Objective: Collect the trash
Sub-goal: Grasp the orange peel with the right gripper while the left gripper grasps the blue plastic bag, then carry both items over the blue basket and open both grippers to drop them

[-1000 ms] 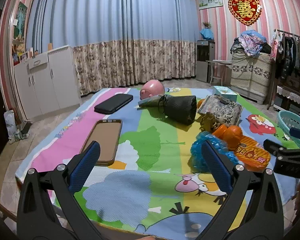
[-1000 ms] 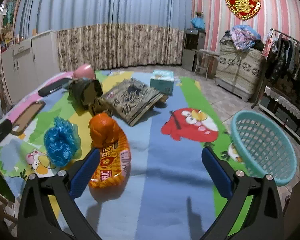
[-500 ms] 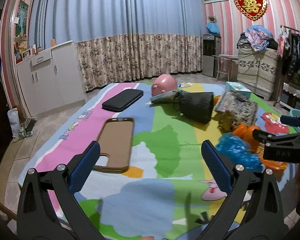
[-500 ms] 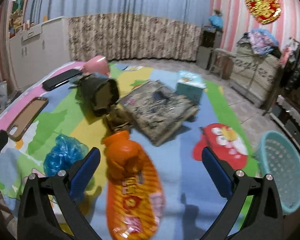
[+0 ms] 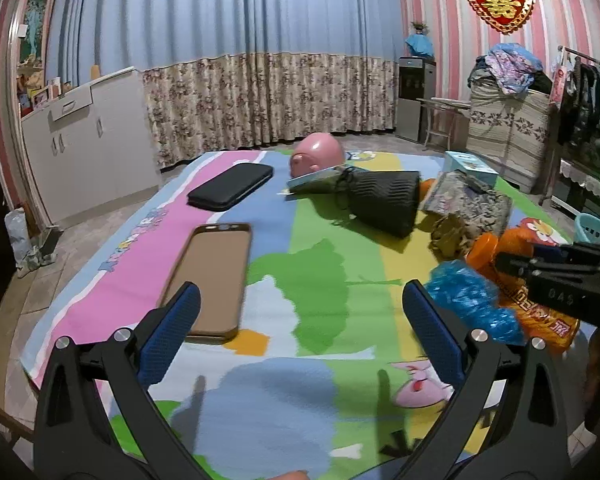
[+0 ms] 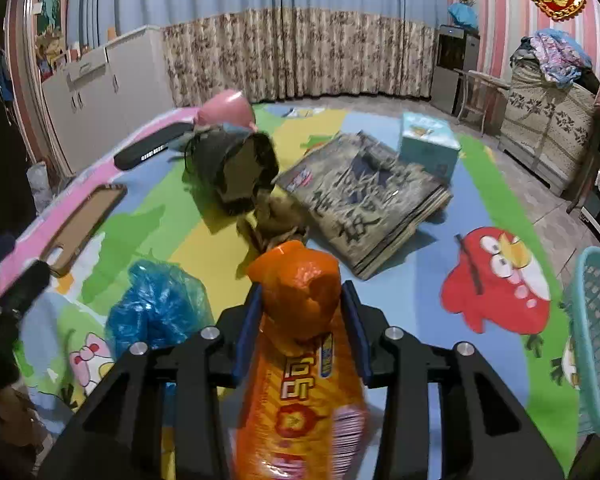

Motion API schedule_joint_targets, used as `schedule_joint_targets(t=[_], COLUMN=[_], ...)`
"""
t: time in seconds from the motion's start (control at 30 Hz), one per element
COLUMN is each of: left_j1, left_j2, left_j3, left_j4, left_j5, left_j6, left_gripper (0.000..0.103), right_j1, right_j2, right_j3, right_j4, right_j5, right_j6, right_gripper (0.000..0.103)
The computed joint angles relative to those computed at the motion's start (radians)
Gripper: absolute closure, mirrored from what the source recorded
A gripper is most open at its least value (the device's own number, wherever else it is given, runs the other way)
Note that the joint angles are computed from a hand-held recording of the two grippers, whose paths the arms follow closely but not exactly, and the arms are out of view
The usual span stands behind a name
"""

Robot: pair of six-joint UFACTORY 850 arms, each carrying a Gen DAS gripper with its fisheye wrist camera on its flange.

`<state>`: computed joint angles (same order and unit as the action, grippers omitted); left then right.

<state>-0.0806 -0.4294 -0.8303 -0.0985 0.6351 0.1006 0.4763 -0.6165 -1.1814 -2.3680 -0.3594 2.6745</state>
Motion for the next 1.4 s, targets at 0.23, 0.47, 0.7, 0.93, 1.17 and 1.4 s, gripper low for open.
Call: schedule_joint_targets(t=[0.23, 0.47, 0.7, 0.93, 1.17, 1.4], left_j1=[-0.061, -0.125, -0.156, -0.150, -0.134, -0.133], left_j2=[-0.008, -0.055, -0.093, -0.104, -0.126, -0.101], left_j3=[-0.023, -0.075, -0.117, -0.144, -0.193, -0.184], left_j4=[0.022, -0.018, -0.163, -0.155, 0.019, 0.101], left_j5=[-0.037, -0.115, -0.150, -0.198, -0.311, -0.308], left_j6=[-0.041, -0.032, 0.120, 0.128, -0.003, -0.042], left_gripper=[0.005, 0.005, 0.005, 0.005, 0.030, 0.068], right_j1=[-0.028, -0.088, -0.132, -0.136, -0.148, -0.164], right_j2=[0.115, 0.138, 0.109, 0.127, 0.159, 0.212], right_j3=[0.127, 0.200, 0.198, 0.220, 0.253, 0.302], right_j4=[-0.011, -0.084, -0.201, -0.253, -0.287, -0.263], right_j5=[-0.070, -0.068, -0.028, -0.059, -0.091, -0.147], right_j6=[0.043, 0.155, 0.280, 0.338, 0.385, 0.374], right_gripper=[0.063, 0.063, 0.063, 0.063, 0.063, 0.063])
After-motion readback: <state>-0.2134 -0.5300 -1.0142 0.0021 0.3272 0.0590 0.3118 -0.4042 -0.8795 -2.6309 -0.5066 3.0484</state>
